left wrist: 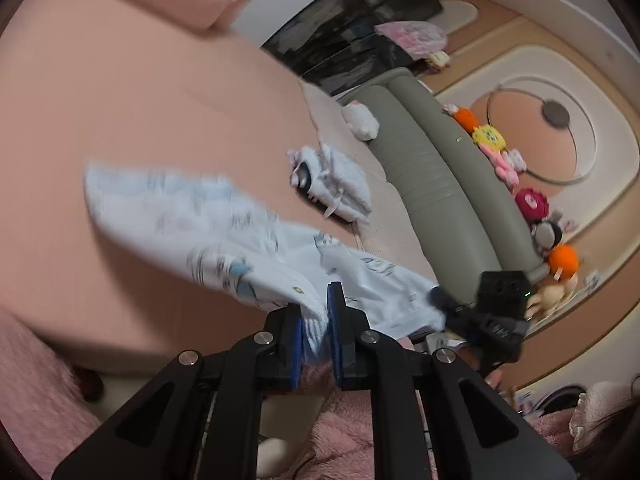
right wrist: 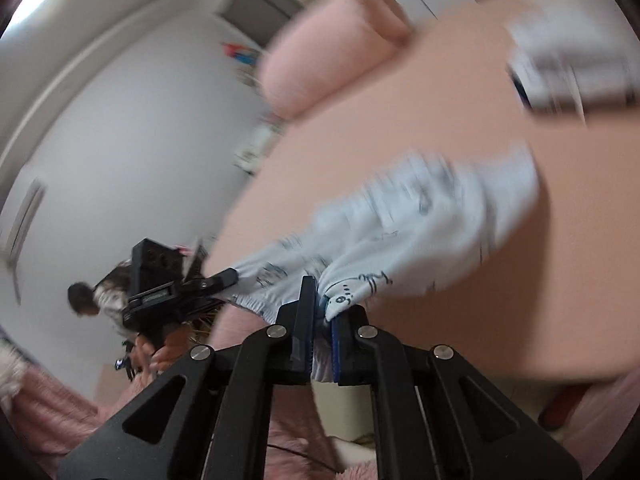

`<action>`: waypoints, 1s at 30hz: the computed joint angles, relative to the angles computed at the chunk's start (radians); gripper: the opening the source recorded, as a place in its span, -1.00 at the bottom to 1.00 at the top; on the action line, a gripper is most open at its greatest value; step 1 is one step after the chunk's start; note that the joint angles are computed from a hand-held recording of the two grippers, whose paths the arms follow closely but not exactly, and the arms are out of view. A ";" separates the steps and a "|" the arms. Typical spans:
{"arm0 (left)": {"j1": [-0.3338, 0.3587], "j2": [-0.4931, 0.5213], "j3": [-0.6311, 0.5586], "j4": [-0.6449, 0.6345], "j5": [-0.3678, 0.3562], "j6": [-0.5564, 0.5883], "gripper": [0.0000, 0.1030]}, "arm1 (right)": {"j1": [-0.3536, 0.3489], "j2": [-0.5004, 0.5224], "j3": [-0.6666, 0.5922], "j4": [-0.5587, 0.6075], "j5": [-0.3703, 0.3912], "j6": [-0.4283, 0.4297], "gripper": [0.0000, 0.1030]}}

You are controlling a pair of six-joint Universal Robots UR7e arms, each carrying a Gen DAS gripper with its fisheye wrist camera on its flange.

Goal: Fold clothes

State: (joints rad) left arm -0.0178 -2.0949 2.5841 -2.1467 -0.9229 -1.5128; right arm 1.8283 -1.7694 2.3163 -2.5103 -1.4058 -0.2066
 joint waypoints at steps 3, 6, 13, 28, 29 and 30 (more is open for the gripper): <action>0.164 0.127 -0.090 -0.060 -0.057 0.163 -0.77 | 0.042 0.025 -0.053 -0.006 -0.081 0.064 -0.91; 0.416 0.306 -0.218 -0.108 -0.111 0.391 -0.79 | 0.038 0.209 -0.167 -0.035 -0.195 0.131 -0.91; 0.398 0.516 -0.637 -0.186 0.148 0.825 -0.79 | 0.139 0.428 -0.531 -0.136 -0.242 0.138 -0.92; 0.387 0.323 -0.211 -0.028 -0.017 0.362 -0.78 | 0.140 0.285 -0.249 -0.219 -0.417 0.141 -0.87; 0.421 0.331 -0.160 -0.052 -0.062 0.337 -0.78 | 0.110 0.288 -0.210 -0.221 -0.442 0.140 -0.87; 0.460 0.349 -0.122 -0.063 -0.100 0.316 -0.78 | 0.078 0.303 -0.169 -0.232 -0.472 0.137 -0.87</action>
